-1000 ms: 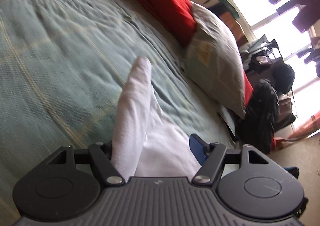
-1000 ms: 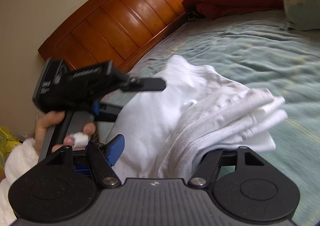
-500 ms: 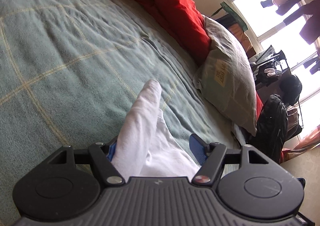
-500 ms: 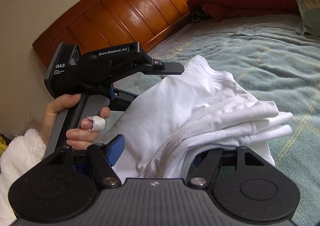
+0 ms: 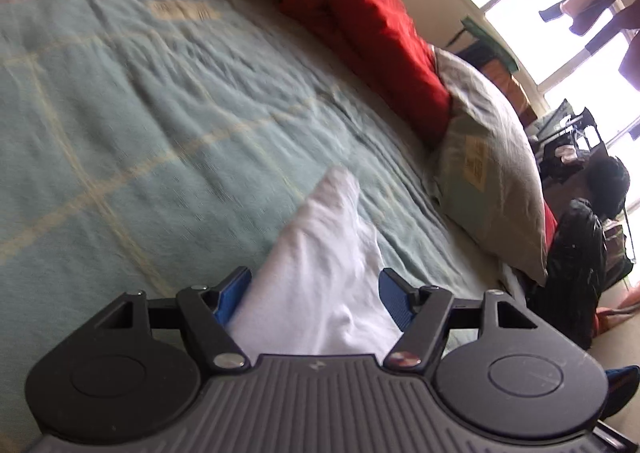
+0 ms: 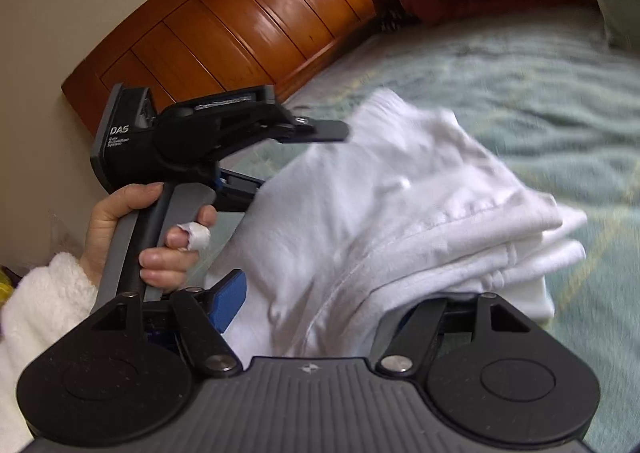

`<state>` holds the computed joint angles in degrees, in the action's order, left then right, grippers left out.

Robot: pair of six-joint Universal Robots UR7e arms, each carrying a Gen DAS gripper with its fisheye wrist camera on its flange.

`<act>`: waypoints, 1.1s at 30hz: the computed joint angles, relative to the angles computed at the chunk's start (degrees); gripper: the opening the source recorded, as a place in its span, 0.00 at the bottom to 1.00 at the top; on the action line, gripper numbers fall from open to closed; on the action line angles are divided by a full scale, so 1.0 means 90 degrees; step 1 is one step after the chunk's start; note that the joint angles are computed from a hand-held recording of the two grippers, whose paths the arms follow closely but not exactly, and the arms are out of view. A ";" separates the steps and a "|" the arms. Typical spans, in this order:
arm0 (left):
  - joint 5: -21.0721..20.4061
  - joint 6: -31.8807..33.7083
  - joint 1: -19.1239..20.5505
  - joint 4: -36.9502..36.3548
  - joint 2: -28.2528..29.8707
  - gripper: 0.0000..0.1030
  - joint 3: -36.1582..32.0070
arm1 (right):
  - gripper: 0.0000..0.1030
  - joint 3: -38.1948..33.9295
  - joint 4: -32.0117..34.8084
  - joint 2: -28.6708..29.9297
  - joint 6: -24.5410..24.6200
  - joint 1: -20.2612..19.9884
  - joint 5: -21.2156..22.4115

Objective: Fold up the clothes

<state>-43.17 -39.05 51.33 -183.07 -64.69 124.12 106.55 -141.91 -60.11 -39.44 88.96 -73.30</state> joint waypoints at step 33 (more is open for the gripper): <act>0.0371 0.0672 -0.1083 0.0797 -0.0678 0.82 0.1624 | 0.89 0.0088 -0.1851 0.0340 -0.3372 0.0241 -0.1758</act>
